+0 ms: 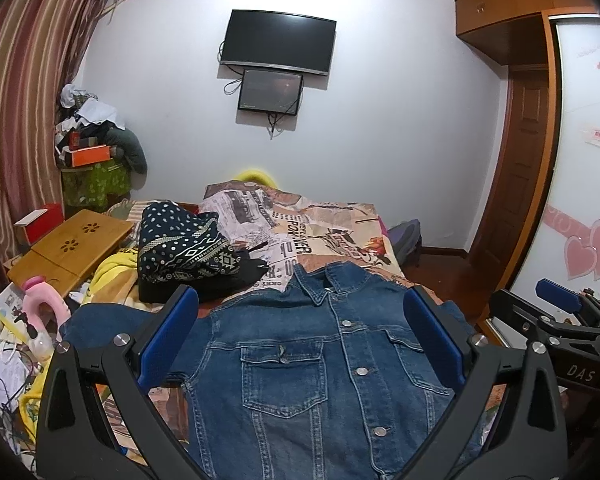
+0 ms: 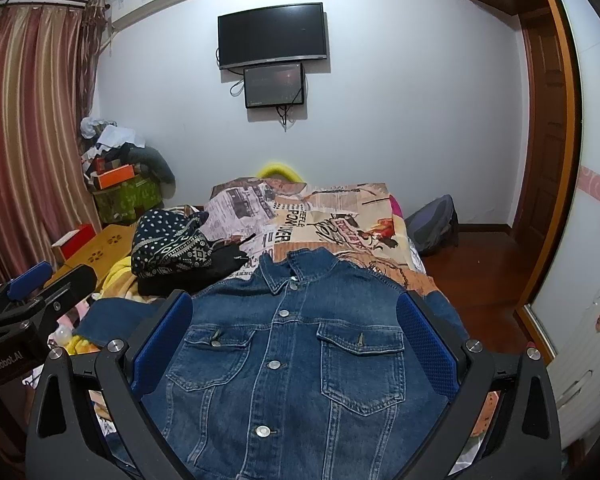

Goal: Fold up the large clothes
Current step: 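Grasp the denim jacket sleeve cuff with the left gripper and lift it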

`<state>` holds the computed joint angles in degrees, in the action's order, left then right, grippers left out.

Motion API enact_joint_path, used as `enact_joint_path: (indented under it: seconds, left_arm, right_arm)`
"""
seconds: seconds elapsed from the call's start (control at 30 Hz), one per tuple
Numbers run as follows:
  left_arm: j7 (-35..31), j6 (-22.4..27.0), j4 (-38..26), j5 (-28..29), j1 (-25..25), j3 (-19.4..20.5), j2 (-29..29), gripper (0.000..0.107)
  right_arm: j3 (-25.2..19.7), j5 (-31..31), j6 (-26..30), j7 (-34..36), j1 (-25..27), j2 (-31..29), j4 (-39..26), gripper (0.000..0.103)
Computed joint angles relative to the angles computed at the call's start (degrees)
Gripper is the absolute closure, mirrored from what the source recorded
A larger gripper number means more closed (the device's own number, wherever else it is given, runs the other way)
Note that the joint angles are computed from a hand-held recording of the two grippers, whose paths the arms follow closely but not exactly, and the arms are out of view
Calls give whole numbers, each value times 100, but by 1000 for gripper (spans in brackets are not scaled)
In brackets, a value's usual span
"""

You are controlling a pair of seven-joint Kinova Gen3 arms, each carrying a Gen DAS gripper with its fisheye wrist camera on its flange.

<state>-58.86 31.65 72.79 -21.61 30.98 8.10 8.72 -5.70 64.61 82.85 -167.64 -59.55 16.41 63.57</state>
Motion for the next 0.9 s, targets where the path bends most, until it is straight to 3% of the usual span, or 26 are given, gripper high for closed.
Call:
enact_joint_path:
  seconds: [0.47,0.73,0.9]
  left_arm:
    - [322,580,-772,-326,-148,-565,687,5]
    - [313,917,-1105,-69,-749,-852,1188,5]
    - [249,1576,-1698,-27,-1050,-1109,1837,5]
  right_arm:
    - [194,-684,-160,304,451,183,-282,2]
    - [413,-1190,-133,599,782,429,-572,2]
    - [540,-1541,-129,711,1002,590,-716,2]
